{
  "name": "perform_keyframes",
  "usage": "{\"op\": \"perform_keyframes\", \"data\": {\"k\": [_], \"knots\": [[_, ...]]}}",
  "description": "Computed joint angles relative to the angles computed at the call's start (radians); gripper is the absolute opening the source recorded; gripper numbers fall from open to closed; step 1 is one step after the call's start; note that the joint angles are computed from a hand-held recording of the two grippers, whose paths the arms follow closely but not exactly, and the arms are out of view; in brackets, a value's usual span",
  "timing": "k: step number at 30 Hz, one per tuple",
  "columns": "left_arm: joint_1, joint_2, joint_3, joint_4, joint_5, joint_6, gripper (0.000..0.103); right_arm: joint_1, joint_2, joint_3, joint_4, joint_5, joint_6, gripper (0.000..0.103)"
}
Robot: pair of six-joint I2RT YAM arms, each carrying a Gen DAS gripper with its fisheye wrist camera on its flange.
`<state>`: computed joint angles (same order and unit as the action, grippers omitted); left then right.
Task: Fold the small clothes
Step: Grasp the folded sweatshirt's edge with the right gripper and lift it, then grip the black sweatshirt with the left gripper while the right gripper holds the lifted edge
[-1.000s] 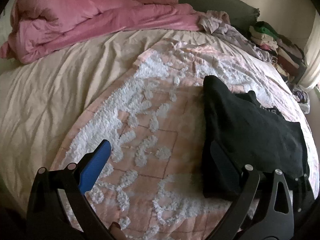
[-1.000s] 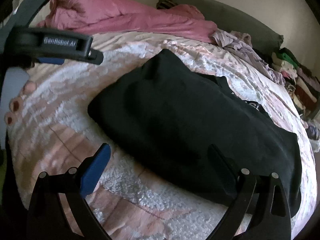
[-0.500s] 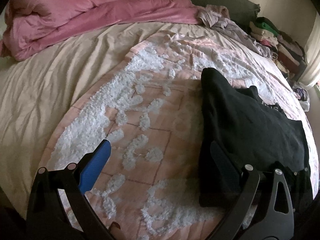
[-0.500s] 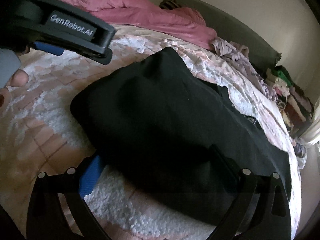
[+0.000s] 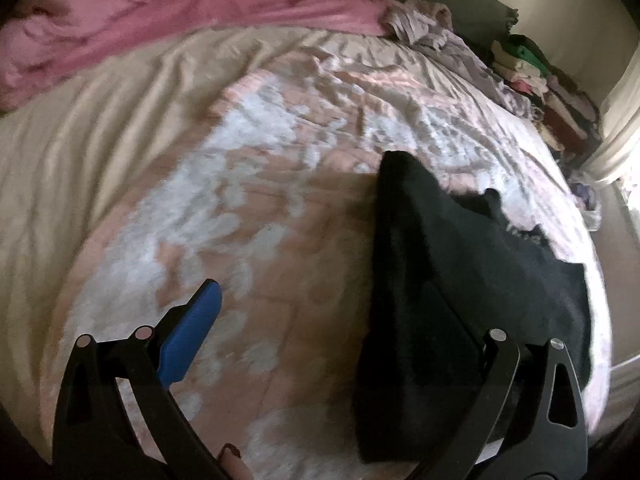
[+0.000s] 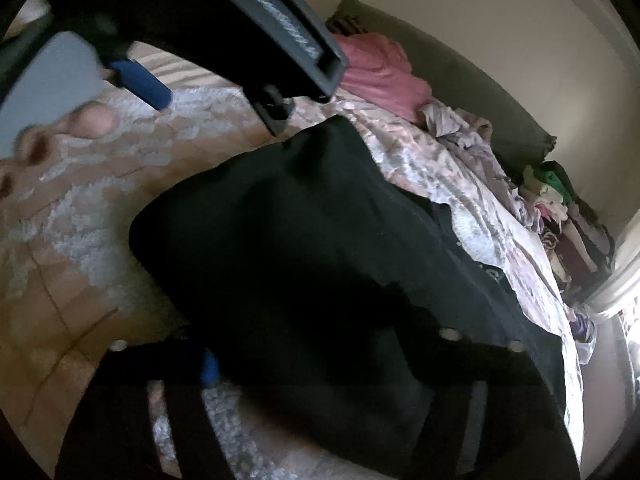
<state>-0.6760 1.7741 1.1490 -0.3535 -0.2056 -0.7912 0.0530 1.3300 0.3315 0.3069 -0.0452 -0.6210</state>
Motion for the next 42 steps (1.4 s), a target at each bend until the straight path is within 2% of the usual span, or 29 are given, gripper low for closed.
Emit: {"op": "perform_keyframes", "data": {"k": [1,2,4,7,10,14,16,19,21,24,28,33,42], "knots": [[0.015,0.025,0.031,-0.001,0.042,0.015,0.093,-0.012,-0.006,0.002,-0.008,-0.019,0.002,0.046],[0.023,0.042,0.051,0.001,0.066,0.021,0.093,-0.049,-0.023,0.011,-0.041,-0.081,0.01,0.038],[0.027,0.079,0.096,-0.011,0.086,0.027,0.093,-0.126,-0.031,0.046,-0.102,-0.201,0.027,0.031],[0.035,0.133,0.144,0.005,0.164,0.04,0.093,-0.224,-0.011,0.101,-0.185,-0.357,0.046,0.025],[0.032,0.178,0.173,0.023,0.206,0.03,0.093,-0.281,-0.001,0.13,-0.224,-0.45,0.056,0.024],[0.017,0.197,0.17,0.062,0.194,0.046,0.092,-0.303,-0.007,0.135,-0.24,-0.488,0.066,0.023],[0.016,0.192,0.155,0.086,0.192,0.046,0.076,-0.302,-0.013,0.131,-0.24,-0.488,0.067,0.023],[0.02,0.183,0.141,0.111,0.227,0.058,0.058,-0.299,-0.023,0.12,-0.233,-0.478,0.067,0.023],[0.015,0.179,0.141,0.118,0.233,0.064,0.051,-0.295,-0.028,0.109,-0.22,-0.47,0.069,0.022],[0.008,0.174,0.136,0.133,0.248,0.063,0.034,-0.291,-0.04,0.096,-0.207,-0.461,0.072,0.022],[-0.019,0.171,0.153,0.115,0.206,0.086,0.024,-0.307,-0.055,0.086,-0.208,-0.477,0.074,0.021],[-0.05,0.149,0.168,0.089,0.154,0.093,0.019,-0.335,-0.073,0.08,-0.214,-0.506,0.07,0.021],[-0.107,0.115,0.208,0.029,0.069,0.091,0.017,-0.428,-0.119,0.081,-0.25,-0.599,0.044,0.019]]}}
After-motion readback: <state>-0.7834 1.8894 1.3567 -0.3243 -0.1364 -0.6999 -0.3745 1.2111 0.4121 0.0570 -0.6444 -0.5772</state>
